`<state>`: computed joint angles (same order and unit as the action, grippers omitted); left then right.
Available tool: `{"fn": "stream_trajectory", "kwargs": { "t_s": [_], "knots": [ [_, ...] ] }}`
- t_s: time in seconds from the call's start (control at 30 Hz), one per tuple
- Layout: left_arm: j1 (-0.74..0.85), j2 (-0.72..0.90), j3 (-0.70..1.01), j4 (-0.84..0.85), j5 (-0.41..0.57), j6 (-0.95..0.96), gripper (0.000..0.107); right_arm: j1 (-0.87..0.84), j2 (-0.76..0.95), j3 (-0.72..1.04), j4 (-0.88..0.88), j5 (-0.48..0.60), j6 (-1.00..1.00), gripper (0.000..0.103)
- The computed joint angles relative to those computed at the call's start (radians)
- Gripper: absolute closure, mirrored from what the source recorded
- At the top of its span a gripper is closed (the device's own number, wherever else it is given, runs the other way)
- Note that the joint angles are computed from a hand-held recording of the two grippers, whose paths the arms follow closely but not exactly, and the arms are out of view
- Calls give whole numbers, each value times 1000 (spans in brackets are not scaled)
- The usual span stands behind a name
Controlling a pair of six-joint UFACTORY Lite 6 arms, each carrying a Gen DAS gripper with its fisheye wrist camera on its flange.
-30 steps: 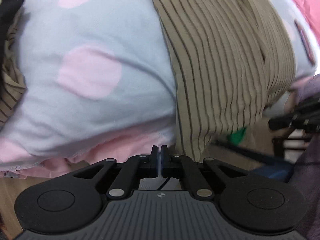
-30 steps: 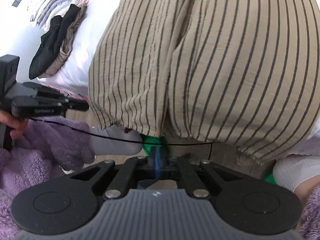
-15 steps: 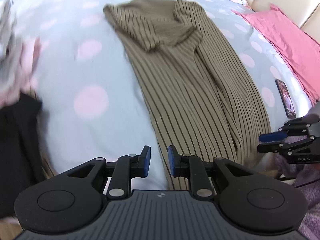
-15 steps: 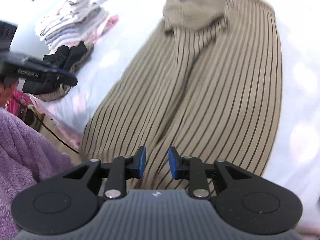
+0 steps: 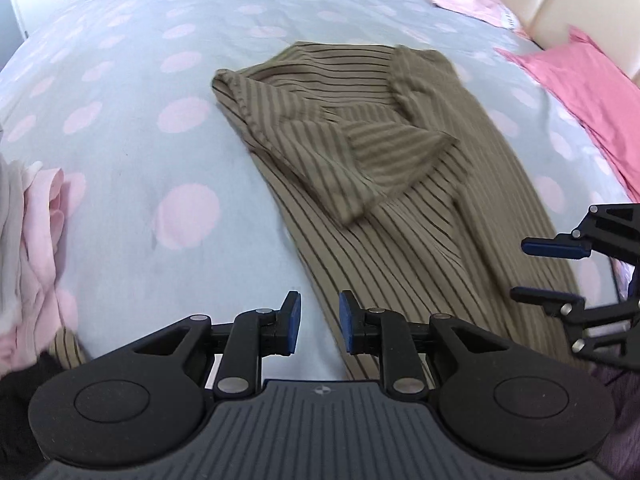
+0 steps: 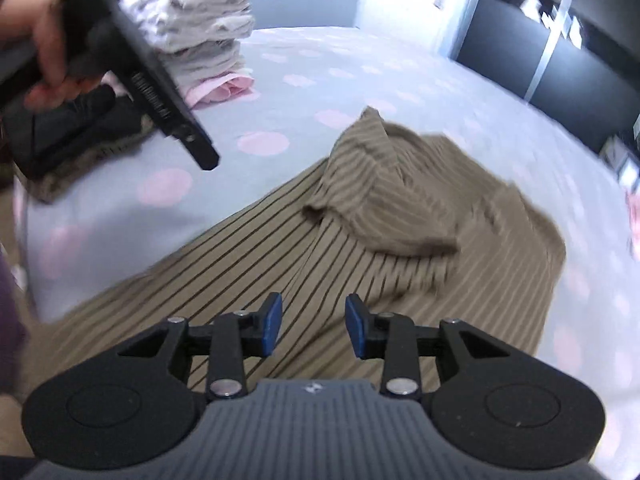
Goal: Fold clothes
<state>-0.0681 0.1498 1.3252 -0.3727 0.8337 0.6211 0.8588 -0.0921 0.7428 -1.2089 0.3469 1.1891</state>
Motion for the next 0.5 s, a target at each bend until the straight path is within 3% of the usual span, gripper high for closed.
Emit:
{"fn": "stream_trajectory", "kwargs": {
  "t_s": [0.17, 0.27, 0.4, 0.47, 0.5],
  "knots": [
    [23, 184, 140, -21, -36, -20, 88, -53, 305, 185, -458, -16, 214, 65],
    [43, 270, 203, -21, -34, -35, 88, -53, 456, 283, -679, 37, 285, 65],
    [58, 359, 276, -24, -15, -44, 88, -46, 614, 411, -745, 108, 232, 65],
    [62, 391, 306, -38, -10, -34, 88, -55, 668, 473, -702, 96, 170, 70],
    [62, 402, 316, -42, -12, -30, 88, -62, 679, 499, -679, 83, 158, 85]
  ]
}}
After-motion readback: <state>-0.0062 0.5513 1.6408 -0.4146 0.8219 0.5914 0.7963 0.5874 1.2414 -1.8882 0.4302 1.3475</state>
